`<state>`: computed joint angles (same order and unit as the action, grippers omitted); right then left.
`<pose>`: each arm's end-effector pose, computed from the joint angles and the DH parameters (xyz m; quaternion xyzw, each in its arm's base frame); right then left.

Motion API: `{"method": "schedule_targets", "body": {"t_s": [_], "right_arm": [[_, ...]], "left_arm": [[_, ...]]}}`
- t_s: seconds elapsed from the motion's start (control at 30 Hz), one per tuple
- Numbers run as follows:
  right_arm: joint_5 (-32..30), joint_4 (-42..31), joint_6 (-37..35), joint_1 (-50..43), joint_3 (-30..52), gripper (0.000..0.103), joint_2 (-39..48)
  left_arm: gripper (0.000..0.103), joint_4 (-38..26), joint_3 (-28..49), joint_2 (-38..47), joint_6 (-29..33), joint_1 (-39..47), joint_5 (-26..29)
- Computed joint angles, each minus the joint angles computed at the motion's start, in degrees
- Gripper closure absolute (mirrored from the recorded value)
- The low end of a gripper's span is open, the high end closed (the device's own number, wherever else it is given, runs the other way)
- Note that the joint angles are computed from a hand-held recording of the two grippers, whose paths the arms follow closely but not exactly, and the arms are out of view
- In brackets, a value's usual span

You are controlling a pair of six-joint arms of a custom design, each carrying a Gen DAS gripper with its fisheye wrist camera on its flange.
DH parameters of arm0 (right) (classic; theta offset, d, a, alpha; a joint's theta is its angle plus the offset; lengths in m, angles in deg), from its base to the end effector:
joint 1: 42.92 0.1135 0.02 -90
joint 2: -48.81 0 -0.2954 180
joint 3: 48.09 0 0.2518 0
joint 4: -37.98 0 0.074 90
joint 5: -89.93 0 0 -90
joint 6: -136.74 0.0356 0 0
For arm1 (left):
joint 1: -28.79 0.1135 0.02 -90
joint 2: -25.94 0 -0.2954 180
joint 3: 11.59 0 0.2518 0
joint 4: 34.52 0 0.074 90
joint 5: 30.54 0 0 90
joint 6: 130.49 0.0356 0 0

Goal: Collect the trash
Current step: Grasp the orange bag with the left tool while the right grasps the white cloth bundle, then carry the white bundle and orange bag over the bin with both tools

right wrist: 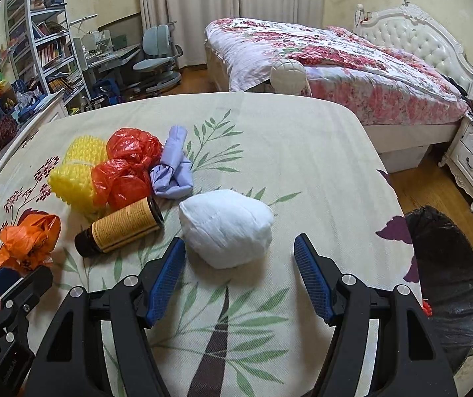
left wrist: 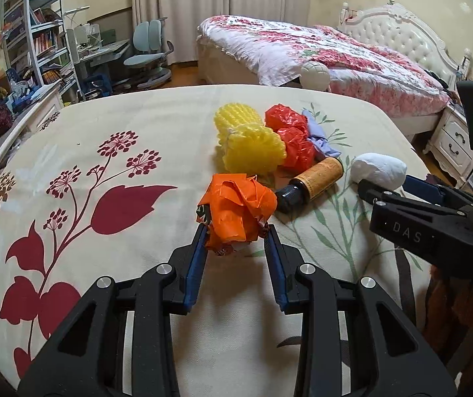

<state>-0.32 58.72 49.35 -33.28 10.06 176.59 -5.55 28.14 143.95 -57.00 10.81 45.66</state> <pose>0.3556 0.0606 0.0283 -0.0582 0.9345 0.0395 0.3489 0.2696 -0.0786 0.0454 -0.0298 0.9313 0.0053 0.3630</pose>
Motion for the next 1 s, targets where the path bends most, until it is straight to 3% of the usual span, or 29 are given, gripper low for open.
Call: {"method": "schedule_targets", "body": {"t_s": [0.1,0.17,0.27,1.0], "right_arm": [[0.44,-1.20,0.09,0.37,1.20,0.040,0.47],[-0.33,-1.51,-0.18,0.52,1.24,0.057,0.59],[0.14,-0.35,-0.04,0.83,-0.23,0.060,-0.01],[-2.71,13.30,-2.41,-8.80,-17.68,0.060,-5.98]], "left_arm": [[0.069,0.72,-0.22,0.70,-0.05,0.68,0.23],[0.069,1.33,-0.48,1.09,0.10,1.29,0.74],[0.069,1.77,-0.62,1.53,0.02,1.42,1.11],[0.069,2.23,-1.33,0.30,-3.80,-9.18,-1.90]]}}
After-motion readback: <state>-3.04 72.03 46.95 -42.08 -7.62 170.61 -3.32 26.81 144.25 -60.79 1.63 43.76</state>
